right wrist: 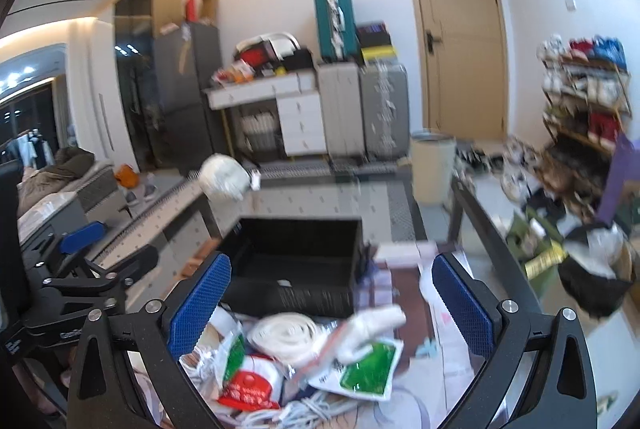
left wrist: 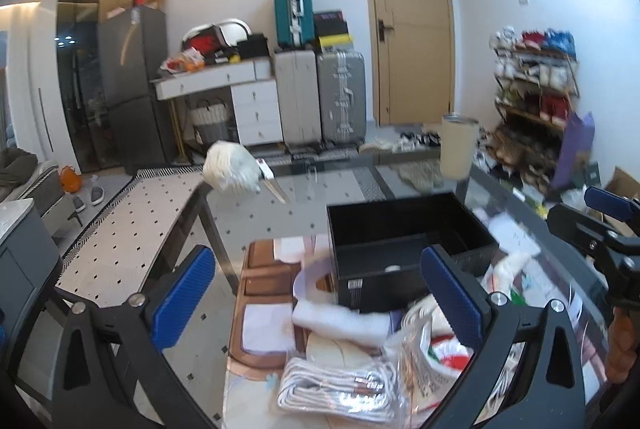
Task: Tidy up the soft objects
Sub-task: 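Lower the left tool toward the rope bag while the right tool lowers toward the white cable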
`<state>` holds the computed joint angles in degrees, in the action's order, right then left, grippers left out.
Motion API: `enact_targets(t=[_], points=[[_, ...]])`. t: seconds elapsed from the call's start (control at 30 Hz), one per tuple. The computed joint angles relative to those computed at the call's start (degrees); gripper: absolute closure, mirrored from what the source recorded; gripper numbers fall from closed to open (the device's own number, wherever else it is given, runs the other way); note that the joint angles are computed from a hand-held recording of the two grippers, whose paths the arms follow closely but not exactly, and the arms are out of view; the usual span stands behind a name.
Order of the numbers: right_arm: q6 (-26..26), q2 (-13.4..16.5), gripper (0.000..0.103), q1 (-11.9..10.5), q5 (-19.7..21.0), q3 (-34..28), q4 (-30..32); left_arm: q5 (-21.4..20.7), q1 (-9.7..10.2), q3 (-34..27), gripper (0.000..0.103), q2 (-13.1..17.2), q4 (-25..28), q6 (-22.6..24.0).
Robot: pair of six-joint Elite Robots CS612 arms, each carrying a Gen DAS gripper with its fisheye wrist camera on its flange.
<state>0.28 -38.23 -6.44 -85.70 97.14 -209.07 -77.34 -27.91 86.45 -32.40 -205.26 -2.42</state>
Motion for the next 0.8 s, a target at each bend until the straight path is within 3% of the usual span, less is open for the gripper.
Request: enact_targets(t=[0.1, 0.17, 0.4, 0.63, 0.8], points=[[0.9, -0.7, 0.001, -0.3, 1.0, -0.2, 6.8, -2.2, 0.24, 0.0, 0.000, -0.6, 5.7, 4.0], [1.1, -1.0, 0.001, -0.4, 1.7, -1.0, 13.6, -6.5, 0.91, -0.2, 0.000, -1.0, 11.6, 8.7], [0.5, -0.6, 0.001, -1.1, 3.6, -3.3, 29.2, -10.9, 2.00, -1.1, 0.000, -1.5, 21.7, 14.9], [0.3, -0.1, 0.001, -1.3, 6.2, -4.9, 40.0, -12.1, 1.75, -1.6, 0.000, -1.2, 27.8, 19.4], [-2.0, 0.6, 0.001, -1.3, 7.4, -5.8, 44.5, -10.7, 1.10, -1.0, 0.000, -1.2, 27.9, 21.4]])
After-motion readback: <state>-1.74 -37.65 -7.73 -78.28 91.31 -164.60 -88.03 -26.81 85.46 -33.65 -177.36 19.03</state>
